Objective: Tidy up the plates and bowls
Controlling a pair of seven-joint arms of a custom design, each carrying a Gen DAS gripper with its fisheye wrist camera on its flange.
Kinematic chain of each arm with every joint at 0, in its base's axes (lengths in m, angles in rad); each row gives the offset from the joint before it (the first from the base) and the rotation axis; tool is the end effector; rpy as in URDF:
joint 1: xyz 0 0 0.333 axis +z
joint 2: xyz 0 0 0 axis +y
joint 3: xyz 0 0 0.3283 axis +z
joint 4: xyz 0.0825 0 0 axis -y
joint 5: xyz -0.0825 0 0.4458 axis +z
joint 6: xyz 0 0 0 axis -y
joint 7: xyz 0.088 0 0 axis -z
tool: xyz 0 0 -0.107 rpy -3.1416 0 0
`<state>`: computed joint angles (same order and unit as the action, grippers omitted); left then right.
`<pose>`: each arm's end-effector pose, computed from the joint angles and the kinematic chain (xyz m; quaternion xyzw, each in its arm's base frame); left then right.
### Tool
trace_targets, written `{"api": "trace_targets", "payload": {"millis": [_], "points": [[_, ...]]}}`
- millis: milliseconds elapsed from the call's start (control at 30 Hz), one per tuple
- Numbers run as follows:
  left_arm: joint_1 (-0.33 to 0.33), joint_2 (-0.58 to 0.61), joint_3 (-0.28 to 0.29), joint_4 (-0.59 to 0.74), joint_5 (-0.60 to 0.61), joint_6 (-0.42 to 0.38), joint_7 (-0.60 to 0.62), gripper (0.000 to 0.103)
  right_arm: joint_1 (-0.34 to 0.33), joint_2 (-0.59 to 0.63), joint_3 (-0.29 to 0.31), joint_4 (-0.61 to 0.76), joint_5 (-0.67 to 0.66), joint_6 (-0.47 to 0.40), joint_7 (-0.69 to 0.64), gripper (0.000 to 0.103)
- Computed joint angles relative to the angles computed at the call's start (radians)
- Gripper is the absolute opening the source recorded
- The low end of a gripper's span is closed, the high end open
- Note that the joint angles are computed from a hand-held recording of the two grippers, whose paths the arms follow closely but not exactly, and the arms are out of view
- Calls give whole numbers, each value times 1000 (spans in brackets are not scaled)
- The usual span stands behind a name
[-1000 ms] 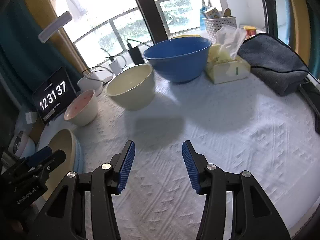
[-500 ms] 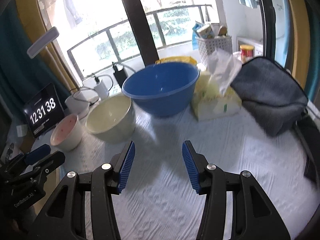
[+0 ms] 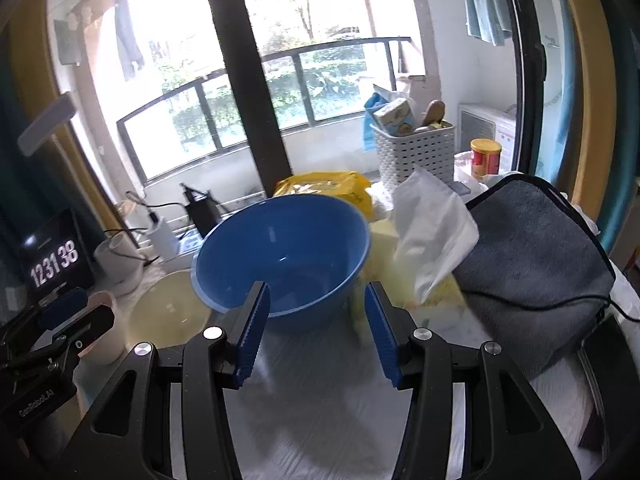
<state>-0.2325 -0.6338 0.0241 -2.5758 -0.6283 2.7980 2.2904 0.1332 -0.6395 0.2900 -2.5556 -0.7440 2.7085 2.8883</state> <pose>0.4489 -0.0658 0.5491 -0.4839 0.7498 -0.3904 0.2263 0.4050 0.2195 0.5349 -0.5200 0.7122 -0.3191 0.3471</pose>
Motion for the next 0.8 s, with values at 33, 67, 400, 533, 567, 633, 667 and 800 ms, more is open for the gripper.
{"api": "trace_targets", "payload": {"millis": [33, 67, 400, 533, 567, 633, 667, 800], "points": [[-3, 13, -2, 7, -3, 2, -5, 58, -9, 8, 0, 3, -5, 3, 3, 52], [-4, 21, -4, 11, -6, 3, -11, 58, -17, 19, -5, 7, -8, 10, 3, 52], [-23, 133, -46, 78, -27, 49, -62, 57, -57, 98, -50, 22, 3, 107, 6, 47], [-24, 176, -68, 106, -17, 69, -89, 57, -64, 124, -59, 26, 20, 135, -4, 45], [-22, 184, -73, 110, -10, 74, -96, 57, -67, 128, -58, 27, 21, 140, -5, 44], [-5, 208, -98, 122, 23, 82, -127, 57, -71, 144, -58, 32, 25, 145, -11, 39], [3, 214, -107, 126, 40, 81, -142, 57, -71, 150, -60, 33, 26, 152, -14, 38], [28, 257, -135, 146, 107, 76, -199, 46, -72, 174, -58, 40, 22, 166, -28, 30]]}}
